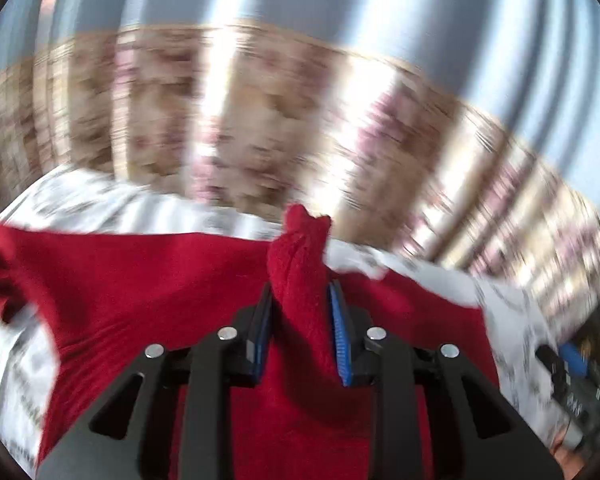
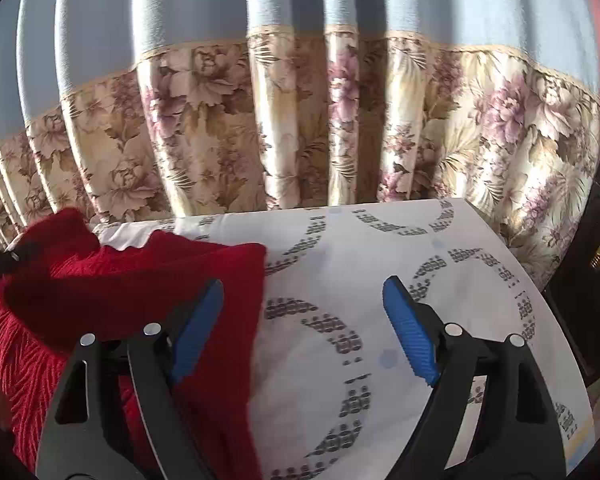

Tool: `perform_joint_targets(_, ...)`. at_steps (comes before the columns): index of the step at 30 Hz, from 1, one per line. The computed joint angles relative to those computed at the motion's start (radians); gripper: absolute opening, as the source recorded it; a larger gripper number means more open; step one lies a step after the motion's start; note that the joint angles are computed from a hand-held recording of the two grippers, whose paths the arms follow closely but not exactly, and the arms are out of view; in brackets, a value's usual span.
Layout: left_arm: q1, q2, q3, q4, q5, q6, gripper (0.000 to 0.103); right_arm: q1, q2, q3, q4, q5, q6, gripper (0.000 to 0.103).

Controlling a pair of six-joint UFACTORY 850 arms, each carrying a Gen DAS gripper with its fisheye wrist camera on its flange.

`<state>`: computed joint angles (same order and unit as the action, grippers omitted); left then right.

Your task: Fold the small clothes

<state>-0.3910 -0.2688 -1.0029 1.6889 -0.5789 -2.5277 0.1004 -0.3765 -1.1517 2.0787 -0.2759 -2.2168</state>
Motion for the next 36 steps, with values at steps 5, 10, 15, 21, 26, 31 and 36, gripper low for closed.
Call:
perform_joint_targets(5,0.041,0.062,0.108,-0.168,-0.099,-0.039,0.08,0.035,0.006,0.007,-0.118,0.02,0.074,0.086)
perform_joint_targets(10,0.102,0.166,0.244,-0.19,-0.038,-0.121,0.081,0.06,0.018,0.027,-0.126,0.036,0.055,0.087)
perform_joint_targets(15,0.16,0.233,0.322,-0.136,0.005,-0.147,0.083,0.072,0.012,0.028,-0.105,0.067,0.032,0.088)
perform_joint_targets(21,0.219,0.176,0.246,-0.039,0.104,-0.024,0.084,0.075,-0.003,0.018,-0.149,0.093,0.097,0.088)
perform_joint_targets(26,0.22,0.05,0.103,-0.143,0.116,0.335,0.085,0.086,-0.016,0.012,-0.173,0.095,0.121,0.088)
perform_joint_targets(31,0.228,-0.017,0.052,-0.19,0.161,0.484,0.079,0.092,-0.031,-0.004,-0.215,0.103,0.157,0.088)
perform_joint_targets(36,0.214,-0.012,0.059,-0.101,0.198,0.479,0.018,0.112,-0.034,-0.006,-0.123,0.138,0.046,0.087)
